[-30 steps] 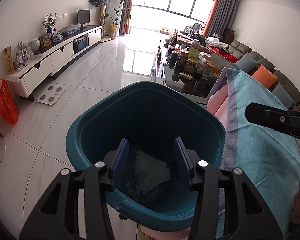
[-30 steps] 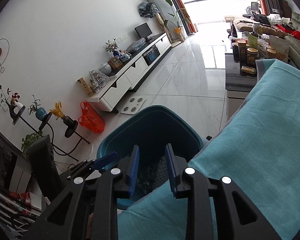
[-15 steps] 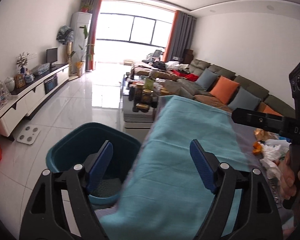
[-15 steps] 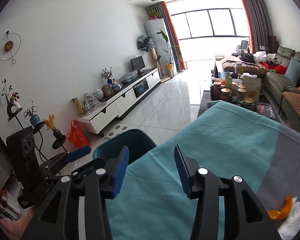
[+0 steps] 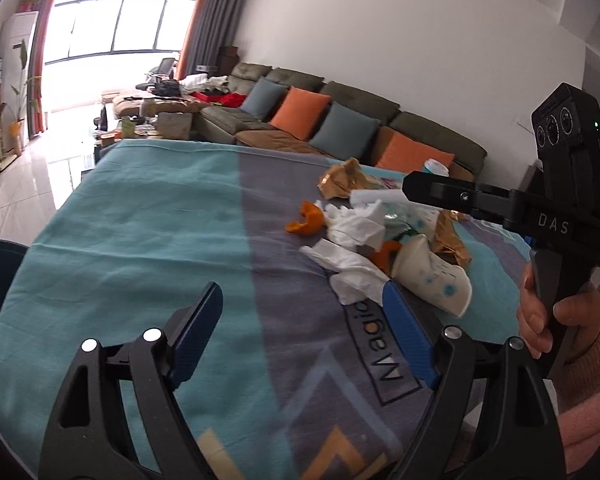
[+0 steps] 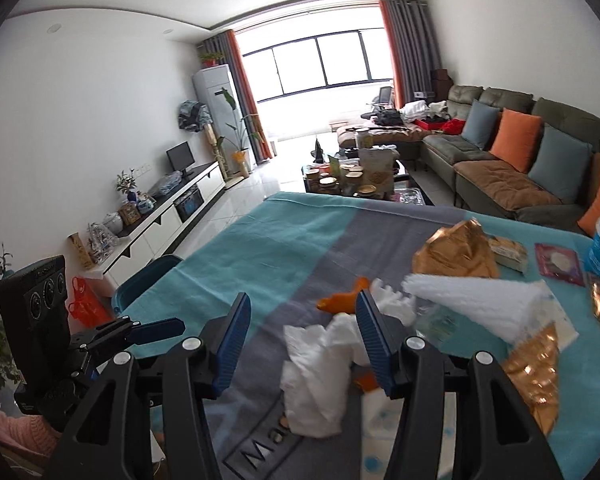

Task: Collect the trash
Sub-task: 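Move the left tool to a white tissue while the right tool approaches the paper cup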

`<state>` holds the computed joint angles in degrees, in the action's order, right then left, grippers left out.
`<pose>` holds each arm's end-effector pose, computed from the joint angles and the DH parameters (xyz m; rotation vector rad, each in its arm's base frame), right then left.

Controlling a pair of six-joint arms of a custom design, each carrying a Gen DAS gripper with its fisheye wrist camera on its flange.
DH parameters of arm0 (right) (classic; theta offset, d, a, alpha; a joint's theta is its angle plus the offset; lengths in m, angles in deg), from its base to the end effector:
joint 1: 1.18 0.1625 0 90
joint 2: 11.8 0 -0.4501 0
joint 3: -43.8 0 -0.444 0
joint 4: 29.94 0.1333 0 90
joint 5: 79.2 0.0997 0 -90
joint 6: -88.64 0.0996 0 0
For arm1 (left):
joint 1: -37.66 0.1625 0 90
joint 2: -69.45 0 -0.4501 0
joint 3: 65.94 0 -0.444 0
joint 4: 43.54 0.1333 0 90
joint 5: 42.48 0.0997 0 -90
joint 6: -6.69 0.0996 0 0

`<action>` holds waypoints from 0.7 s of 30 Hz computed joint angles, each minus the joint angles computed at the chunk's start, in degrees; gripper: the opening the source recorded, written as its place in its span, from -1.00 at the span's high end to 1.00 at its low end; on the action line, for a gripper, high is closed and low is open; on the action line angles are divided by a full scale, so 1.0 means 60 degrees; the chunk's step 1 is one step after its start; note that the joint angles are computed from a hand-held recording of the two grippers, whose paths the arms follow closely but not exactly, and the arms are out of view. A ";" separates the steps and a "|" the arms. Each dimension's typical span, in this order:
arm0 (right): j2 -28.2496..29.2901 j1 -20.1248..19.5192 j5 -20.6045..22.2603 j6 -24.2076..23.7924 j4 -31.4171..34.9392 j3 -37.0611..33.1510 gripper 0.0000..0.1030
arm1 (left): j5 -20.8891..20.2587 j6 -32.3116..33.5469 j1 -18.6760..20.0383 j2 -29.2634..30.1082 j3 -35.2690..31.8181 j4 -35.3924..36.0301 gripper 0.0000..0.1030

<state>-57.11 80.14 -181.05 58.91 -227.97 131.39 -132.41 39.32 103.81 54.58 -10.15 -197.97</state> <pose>-0.0054 -0.7830 0.2347 0.2642 -2.2530 1.3042 -0.2426 -0.8786 -0.0644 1.4402 2.6822 -0.6315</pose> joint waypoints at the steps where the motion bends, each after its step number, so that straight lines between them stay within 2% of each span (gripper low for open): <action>1: -0.0169 -0.0093 -0.0053 0.0143 -0.0124 0.0246 -0.02 | 0.0034 0.0036 -0.0055 0.0080 -0.0064 0.0157 -0.58; 10: -0.1088 -0.0792 -0.0066 0.1582 -0.0466 0.1711 -0.02 | 0.0214 -0.0281 -0.0271 0.0922 -0.1369 0.1847 -0.58; 16: -0.1520 -0.1246 0.0620 0.2616 -0.0219 0.2404 -0.02 | 0.0442 -0.0635 -0.0283 0.1428 -0.2406 0.2936 -0.53; 21: -0.1593 -0.1549 0.1514 0.3251 -0.0020 0.2619 -0.01 | 0.0367 -0.0892 -0.0260 0.1728 -0.2975 0.3597 -0.27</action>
<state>-66.66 70.85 -171.96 78.41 -228.09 147.10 -130.21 33.96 102.25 64.94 -28.00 -176.38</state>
